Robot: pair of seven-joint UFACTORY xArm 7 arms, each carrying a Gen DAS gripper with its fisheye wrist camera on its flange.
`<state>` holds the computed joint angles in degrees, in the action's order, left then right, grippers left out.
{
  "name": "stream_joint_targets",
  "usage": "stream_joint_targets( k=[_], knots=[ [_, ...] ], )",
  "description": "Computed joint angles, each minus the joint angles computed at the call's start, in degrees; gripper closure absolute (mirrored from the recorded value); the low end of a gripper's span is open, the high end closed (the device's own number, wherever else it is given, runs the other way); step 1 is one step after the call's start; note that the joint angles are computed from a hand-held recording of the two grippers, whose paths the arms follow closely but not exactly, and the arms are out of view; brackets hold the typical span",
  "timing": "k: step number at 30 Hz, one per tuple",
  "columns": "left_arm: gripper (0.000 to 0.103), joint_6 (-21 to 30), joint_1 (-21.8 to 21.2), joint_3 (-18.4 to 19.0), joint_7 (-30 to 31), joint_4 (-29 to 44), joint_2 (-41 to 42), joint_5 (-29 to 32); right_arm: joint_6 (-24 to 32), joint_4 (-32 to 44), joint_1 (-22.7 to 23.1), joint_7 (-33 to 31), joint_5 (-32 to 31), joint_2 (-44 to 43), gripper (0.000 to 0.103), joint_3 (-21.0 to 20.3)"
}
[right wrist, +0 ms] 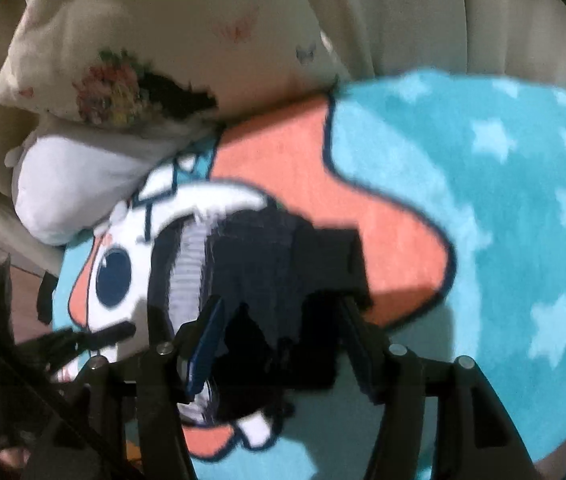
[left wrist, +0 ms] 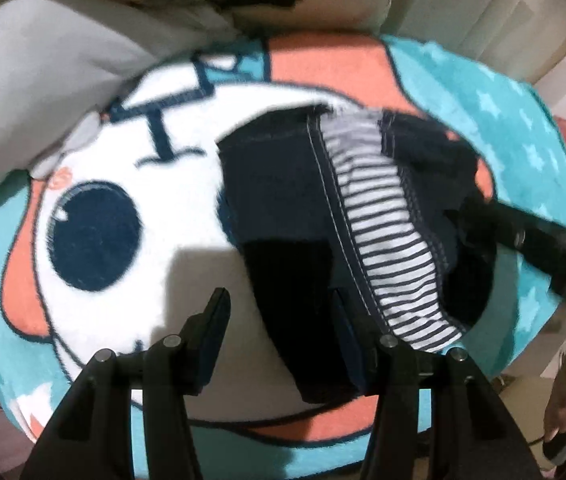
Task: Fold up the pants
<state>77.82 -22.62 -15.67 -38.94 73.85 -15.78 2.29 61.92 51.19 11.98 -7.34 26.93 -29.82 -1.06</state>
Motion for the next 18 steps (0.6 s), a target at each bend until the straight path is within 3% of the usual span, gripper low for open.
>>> stream_joint_targets(
  k=[3,18],
  knots=[
    [0.051,0.51,-0.31,-0.23,0.37,0.13,0.94,0.20,2.06,-1.86,-0.17,0.74,-1.53,1.04,0.038,0.66],
    [0.051,-0.01,1.23,-0.10,-0.99,0.11,-2.15,2.22,-1.10,-0.58,-1.49,1.18,1.32,0.54,0.037,-1.89]
  ],
)
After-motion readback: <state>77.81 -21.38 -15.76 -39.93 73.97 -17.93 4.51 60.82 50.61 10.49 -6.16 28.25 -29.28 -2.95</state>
